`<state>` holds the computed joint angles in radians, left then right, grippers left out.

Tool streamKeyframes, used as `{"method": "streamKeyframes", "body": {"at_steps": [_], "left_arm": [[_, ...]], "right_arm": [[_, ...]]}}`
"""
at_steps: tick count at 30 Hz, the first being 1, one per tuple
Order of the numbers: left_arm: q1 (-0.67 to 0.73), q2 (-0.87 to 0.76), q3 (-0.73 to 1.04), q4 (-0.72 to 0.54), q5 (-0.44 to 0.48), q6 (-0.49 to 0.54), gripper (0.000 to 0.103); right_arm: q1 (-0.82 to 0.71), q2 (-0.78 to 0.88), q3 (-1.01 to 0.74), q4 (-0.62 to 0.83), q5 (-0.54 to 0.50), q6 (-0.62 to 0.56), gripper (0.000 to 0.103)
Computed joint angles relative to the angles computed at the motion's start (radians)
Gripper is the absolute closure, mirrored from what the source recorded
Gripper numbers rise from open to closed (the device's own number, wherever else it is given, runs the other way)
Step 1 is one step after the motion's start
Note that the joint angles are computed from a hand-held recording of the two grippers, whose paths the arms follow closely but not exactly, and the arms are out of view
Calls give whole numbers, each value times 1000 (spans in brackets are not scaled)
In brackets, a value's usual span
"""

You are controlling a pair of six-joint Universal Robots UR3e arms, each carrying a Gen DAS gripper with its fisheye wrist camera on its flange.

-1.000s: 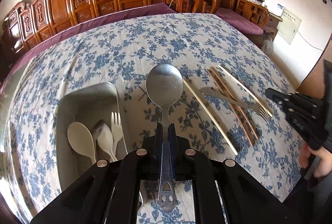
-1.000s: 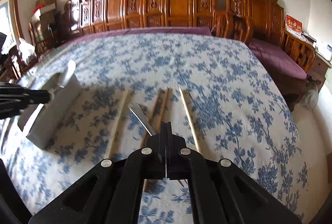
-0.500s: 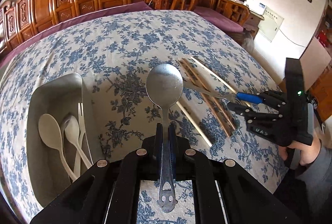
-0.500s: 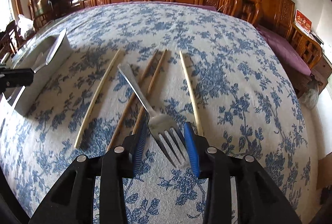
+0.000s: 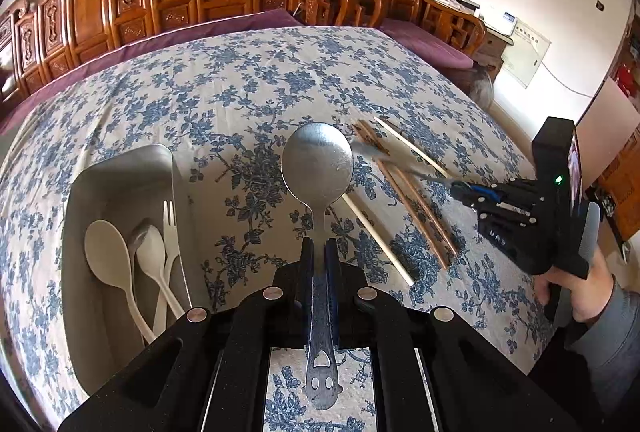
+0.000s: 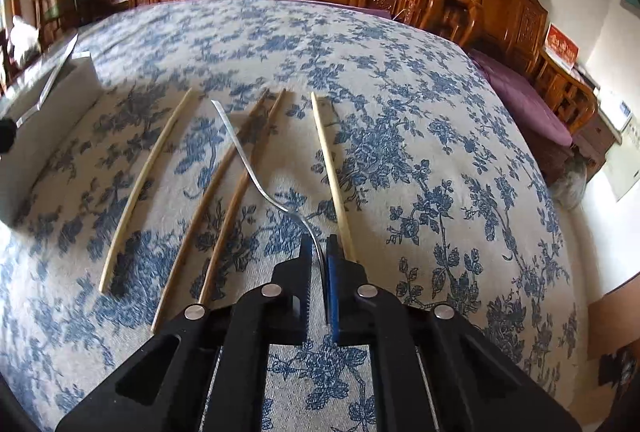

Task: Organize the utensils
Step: 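Carry the steel spoon in the left tool and the fork in the right tool to the tray, then release the steel spoon into the tray with the left tool while the right tool drops the fork in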

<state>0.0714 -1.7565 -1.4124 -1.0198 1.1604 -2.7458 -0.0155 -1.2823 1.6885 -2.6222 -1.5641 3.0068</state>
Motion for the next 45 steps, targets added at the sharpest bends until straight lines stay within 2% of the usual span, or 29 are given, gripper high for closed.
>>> {"method": "streamKeyframes", "body": {"at_steps": [4, 16, 23, 33, 45], "left_arm": [[9, 3, 5, 0, 0, 0, 98], [156, 41, 12, -39, -21, 32, 98], [226, 3, 51, -51, 14, 31, 98], [229, -110, 98, -51, 109, -4, 98], [241, -126, 127, -61, 120, -26, 97]], "right_arm": [[-12, -26, 1, 2, 50, 13, 99], [87, -89, -23, -18, 54, 24, 99], [152, -79, -97, 9, 45, 30, 99], [283, 12, -267, 74, 9, 49, 99], [405, 166, -520, 183, -49, 77, 99]]}}
